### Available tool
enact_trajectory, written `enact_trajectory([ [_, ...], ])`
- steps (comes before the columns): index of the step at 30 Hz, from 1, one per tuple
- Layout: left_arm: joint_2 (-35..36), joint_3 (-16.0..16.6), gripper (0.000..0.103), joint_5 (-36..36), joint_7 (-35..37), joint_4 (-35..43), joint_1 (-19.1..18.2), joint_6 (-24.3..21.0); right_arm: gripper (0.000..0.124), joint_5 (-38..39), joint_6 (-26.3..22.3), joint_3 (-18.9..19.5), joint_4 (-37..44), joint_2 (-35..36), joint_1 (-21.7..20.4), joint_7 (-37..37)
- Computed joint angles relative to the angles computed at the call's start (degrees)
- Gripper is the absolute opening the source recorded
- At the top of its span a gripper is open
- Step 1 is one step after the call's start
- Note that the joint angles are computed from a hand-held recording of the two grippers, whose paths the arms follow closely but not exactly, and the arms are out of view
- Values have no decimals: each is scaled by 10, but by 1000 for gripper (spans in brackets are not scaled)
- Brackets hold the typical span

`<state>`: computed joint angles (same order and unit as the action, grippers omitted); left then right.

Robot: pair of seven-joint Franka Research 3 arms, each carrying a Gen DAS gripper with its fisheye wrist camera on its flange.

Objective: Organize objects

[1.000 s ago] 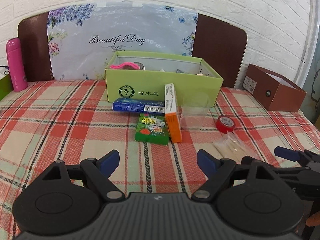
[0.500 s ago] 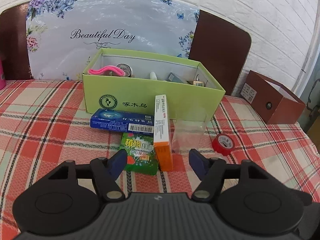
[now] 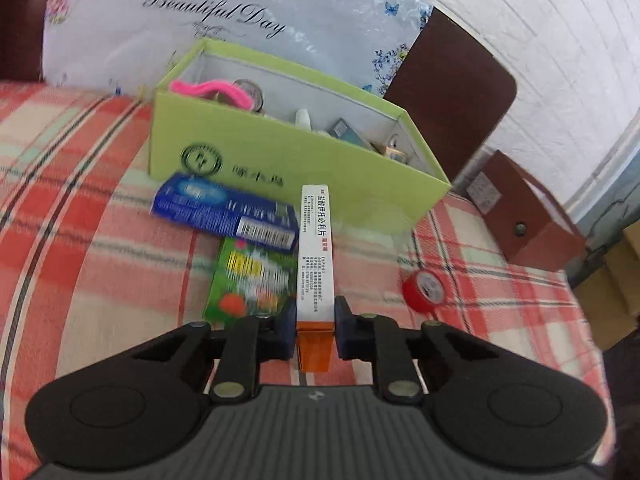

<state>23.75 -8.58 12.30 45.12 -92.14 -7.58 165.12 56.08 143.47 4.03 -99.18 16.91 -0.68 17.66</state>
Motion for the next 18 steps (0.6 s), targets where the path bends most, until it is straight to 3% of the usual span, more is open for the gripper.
enact_trajectory([
  [3, -76, -52, 19, -61, 51, -114, 51, 55, 16, -3, -50, -2, 9, -2, -9, 7],
  [5, -122, -49, 19, -78, 63, -181, 52, 80, 16, -2, -67, -3, 9, -5, -10, 1],
  [6, -140, -18, 20, -39, 24, -204, 30, 80, 16, -1, -68, -3, 7, -7, -9, -1],
  [8, -159, 71, 35, 137, -129, -214, -39, 41, 17, 6, -67, -3, -1, -13, -7, -10],
  [9, -162, 90, 36, 209, -190, -211, -52, 15, 17, 11, -64, -2, -5, -15, -5, -15],
  [10, -162, 93, 36, 242, -222, -207, -53, -6, 19, 15, -58, -2, -8, -17, -2, -19],
  [12, -161, 76, 36, 222, -216, -209, -34, -7, 29, 21, -46, -3, -11, -17, 2, -24],
  [13, -159, 67, 39, 216, -204, -208, -25, 1, 41, 25, -37, -3, -12, -17, 4, -27],
  [14, -157, 60, 49, 225, -200, -208, -18, 9, 50, 30, -25, -3, -14, -17, 5, -32],
  [17, -144, 53, 74, 289, -192, -196, -13, 42, 57, 22, -3, -4, -8, -9, 10, -34],
  [18, -137, 45, 77, 288, -164, -190, -8, 47, 60, 18, 2, -4, -3, -5, 10, -36],
])
